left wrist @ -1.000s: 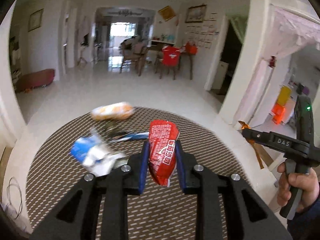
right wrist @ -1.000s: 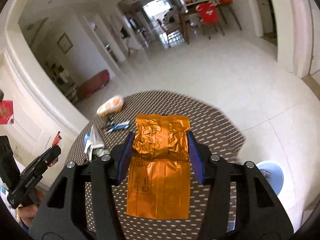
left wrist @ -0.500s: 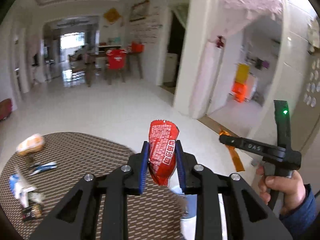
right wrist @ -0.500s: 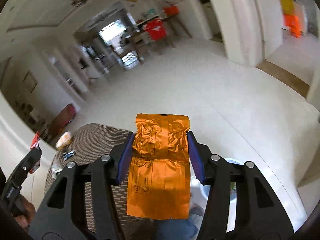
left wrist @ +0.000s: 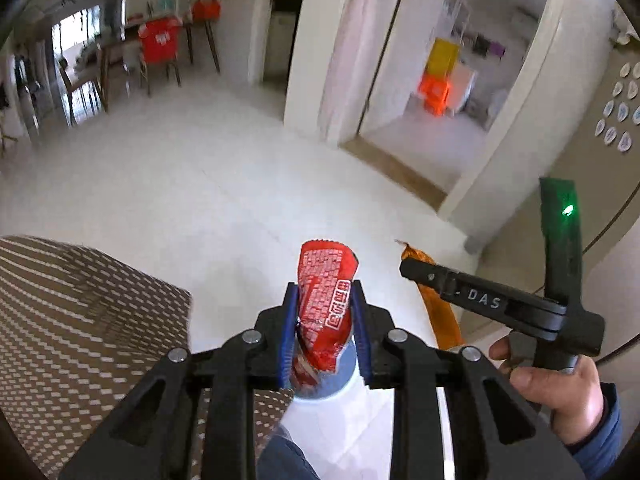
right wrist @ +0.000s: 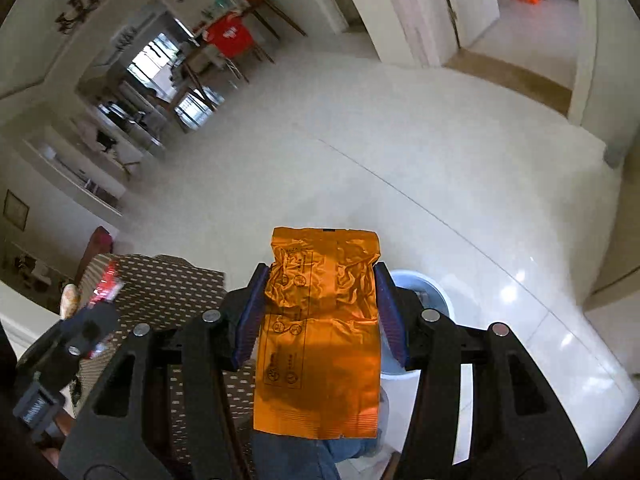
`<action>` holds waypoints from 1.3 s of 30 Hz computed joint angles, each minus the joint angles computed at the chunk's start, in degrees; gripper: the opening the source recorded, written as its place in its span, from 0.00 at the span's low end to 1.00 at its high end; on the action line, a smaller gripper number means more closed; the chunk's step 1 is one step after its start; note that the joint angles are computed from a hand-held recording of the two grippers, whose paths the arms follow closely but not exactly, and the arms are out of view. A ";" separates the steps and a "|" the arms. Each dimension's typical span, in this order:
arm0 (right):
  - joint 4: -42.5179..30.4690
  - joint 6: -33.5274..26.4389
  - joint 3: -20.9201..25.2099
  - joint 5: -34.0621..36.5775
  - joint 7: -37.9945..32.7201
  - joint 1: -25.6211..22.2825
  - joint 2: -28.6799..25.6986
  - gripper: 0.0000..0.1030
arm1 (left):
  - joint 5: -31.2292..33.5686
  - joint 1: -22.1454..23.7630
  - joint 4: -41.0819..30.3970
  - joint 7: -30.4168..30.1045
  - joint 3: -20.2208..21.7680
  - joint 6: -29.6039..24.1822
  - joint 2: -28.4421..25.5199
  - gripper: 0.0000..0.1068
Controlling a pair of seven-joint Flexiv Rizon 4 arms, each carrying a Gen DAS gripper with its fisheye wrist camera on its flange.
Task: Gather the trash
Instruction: 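Carry the red packet and orange foil bag to the bucket and open both tools, then move both open tools back over the table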
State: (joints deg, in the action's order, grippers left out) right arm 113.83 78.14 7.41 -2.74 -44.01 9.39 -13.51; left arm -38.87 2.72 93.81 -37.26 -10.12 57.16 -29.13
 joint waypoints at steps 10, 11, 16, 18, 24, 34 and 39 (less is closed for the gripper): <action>-7.15 -4.77 6.18 13.51 -8.85 -5.92 -7.31 0.70 | 10.05 -2.32 -12.02 -11.13 2.44 -11.44 -10.35 0.40; -7.83 -6.25 5.95 14.60 -8.14 -6.07 -7.67 0.76 | 10.44 -1.95 -12.88 -11.73 2.50 -13.08 -10.77 0.64; -5.64 -5.10 3.16 14.32 -5.60 -4.17 -6.72 0.94 | 12.42 -1.85 -12.16 -13.36 3.10 -9.25 -10.65 0.80; -4.45 -4.92 1.96 12.28 -3.91 -2.95 -5.70 0.94 | 12.07 -1.13 -11.03 -13.25 2.79 -7.96 -9.79 0.80; -1.34 -4.89 -1.74 3.08 3.70 1.12 -2.98 0.94 | 9.57 0.76 -5.90 -10.61 1.36 -4.69 -5.00 0.83; 0.03 -2.78 -4.04 -9.99 13.03 4.45 0.70 0.94 | 1.78 2.15 3.51 -2.77 1.08 0.81 4.24 0.84; -1.44 -2.36 -4.33 -17.82 17.10 6.28 2.11 0.94 | -7.49 3.71 8.74 5.09 0.79 5.02 9.67 0.84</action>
State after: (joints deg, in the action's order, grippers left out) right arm 112.39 75.78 3.09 -20.56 -26.91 15.67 -11.40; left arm -46.36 6.43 102.55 -32.17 -9.32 62.18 -19.46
